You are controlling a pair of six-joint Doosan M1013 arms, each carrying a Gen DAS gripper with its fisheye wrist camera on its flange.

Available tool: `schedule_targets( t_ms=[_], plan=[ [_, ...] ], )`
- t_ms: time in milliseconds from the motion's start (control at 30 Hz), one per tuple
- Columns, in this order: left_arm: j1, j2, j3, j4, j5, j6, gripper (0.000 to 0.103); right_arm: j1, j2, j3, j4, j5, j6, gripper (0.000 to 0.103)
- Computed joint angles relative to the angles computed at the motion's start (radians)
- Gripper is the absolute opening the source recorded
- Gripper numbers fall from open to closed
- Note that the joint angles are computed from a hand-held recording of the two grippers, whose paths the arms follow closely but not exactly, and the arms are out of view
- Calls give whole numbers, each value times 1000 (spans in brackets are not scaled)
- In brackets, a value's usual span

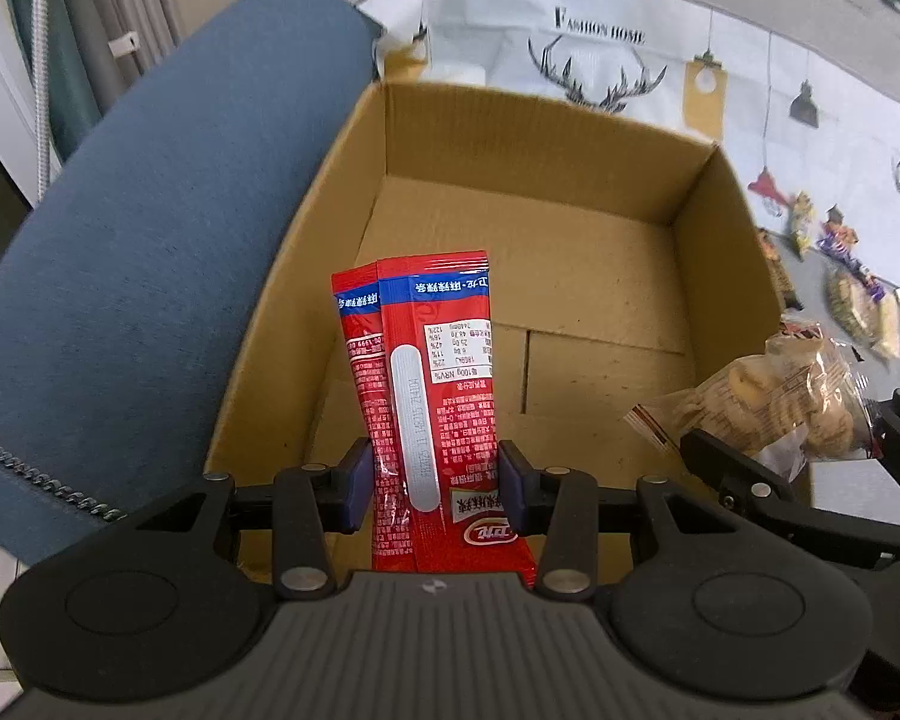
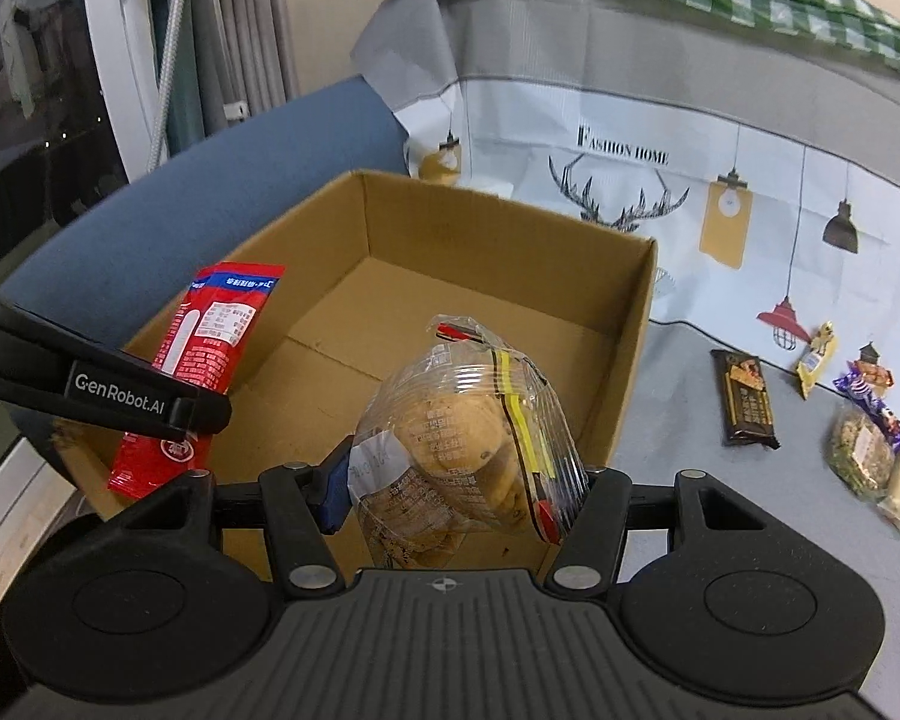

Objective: Organize snacks
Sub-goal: 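Carry the red wafer bar and cookie bag over the cardboard box with both tools, then open both tools to drop the wafer bar and cookie bag into the box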

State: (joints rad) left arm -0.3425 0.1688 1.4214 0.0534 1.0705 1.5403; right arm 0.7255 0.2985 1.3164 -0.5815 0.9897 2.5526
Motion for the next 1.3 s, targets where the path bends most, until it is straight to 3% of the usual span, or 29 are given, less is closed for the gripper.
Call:
schedule_targets(
  t_ms=[267,300,333,367,400,500,667,967,1300],
  plan=[
    [-2,39,-16,19,11,-9,52,-28,27,-5,47,0,-45,61],
    [-2,34,-9,25,-9,-10,70,-29,28,-6,45,3,-43,62],
    [-3,28,-3,33,-32,-10,80,-31,29,-7,35,2,-33,64],
    [-8,19,6,70,-65,-44,99,-32,26,-4,24,-8,-23,76],
    [-10,6,19,100,-96,-71,103,-33,22,-2,8,-17,-11,93],
    [-6,-16,30,107,-119,-75,103,-17,9,4,-102,-15,50,100],
    [-23,-89,94,134,-104,-143,103,8,-38,25,-71,6,56,102],
    [-95,-264,256,171,-51,-229,103,142,-134,98,-69,109,186,102],
    [-159,-360,305,229,-92,-258,103,251,-189,141,-267,138,297,102]
  ],
)
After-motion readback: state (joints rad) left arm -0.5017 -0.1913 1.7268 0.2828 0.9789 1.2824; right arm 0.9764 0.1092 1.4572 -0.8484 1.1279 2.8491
